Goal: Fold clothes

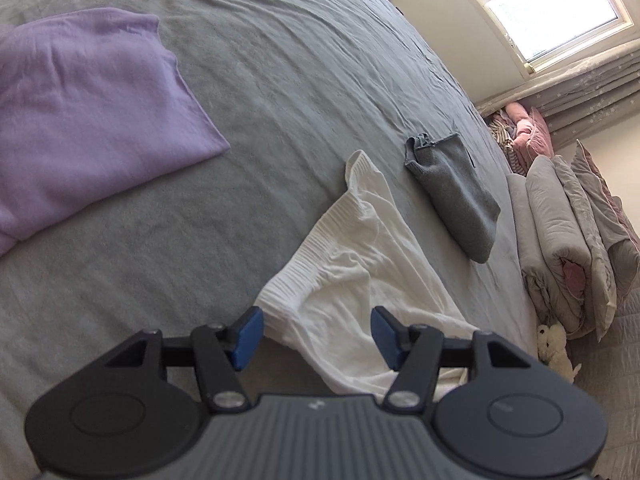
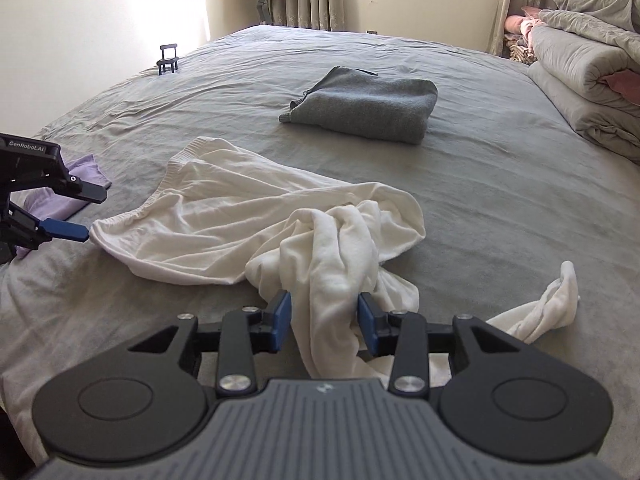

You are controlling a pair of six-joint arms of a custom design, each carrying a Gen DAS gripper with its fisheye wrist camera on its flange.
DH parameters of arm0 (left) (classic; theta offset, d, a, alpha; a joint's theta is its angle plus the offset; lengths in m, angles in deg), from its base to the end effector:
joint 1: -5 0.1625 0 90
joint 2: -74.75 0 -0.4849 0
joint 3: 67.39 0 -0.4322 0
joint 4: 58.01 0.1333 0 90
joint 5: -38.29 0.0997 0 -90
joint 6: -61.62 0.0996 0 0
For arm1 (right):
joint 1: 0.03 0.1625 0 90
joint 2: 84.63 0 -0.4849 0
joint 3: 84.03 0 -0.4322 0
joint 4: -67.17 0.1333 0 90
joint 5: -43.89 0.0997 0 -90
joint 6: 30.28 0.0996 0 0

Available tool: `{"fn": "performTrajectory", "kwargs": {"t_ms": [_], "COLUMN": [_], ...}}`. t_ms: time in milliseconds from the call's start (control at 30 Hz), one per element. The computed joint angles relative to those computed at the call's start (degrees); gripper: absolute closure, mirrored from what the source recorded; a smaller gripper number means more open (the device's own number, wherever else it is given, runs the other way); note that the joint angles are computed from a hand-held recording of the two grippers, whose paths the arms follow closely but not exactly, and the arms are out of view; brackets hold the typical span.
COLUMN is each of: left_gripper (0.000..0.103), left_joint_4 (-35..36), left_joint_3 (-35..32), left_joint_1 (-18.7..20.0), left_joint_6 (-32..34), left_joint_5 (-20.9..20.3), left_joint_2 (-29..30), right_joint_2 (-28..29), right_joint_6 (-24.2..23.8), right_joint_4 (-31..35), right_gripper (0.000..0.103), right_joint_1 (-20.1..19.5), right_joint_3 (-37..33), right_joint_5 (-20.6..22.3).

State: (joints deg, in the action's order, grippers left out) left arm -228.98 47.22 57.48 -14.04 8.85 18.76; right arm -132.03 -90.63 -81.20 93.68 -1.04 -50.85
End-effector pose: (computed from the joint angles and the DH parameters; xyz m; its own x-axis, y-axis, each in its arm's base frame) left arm -0.1952 -0.6155 0.1881 -0.6922 -0.7016 0.1689 -0.4336 0.2172 -0.8745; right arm 0.1772 -0.8002 0.2150 -0.4412 -0.8157 0.3742 -0.8956 0.4269 -0.1253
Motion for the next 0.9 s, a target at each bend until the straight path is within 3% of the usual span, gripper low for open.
{"fn": "performTrajectory", "kwargs": {"t_ms": [200, 367, 567, 600, 633, 900], "left_gripper": [0.06, 0.074, 0.094, 0.1, 0.101, 0.101], "left_joint_4": [3.7, 4.4, 4.8, 5.6, 6.4, 16.1], "left_joint_3": [-1.1, -2.6, -3.3, -3.2, -3.2, -1.1], "left_joint_1": [0.1, 0.0, 0.5, 0.5, 0.5, -2.8], "left_joint_6": [-5.0, -4.8, -3.7, -4.2, -4.8, -7.1], "left_joint_5": [0.0, 2.9, 4.1, 4.3, 4.6, 9.5], "left_joint_2": [2.0, 4.3, 5.1, 5.0, 4.8, 1.8], "right_joint_2": [-2.8, -2.2, 0.3, 0.6, 0.8, -0.8], "right_joint_6": [-0.6, -1.9, -6.5, -7.7, -8.9, -6.7], "right_joint_4": [1.2, 2.2, -6.6, -8.7, -10.5, -12.0], "right_gripper": [0.062, 0.069, 0.076, 0.084, 0.093, 0.096], "right_joint_1": [-0.8, -0.9, -1.0, -1.0, -1.0, -1.1], "right_joint_3": [2.9, 3.5, 4.8, 5.1, 5.3, 2.6], "right_joint_5": [2.3, 0.7, -3.3, -3.7, -4.1, -5.6]}}
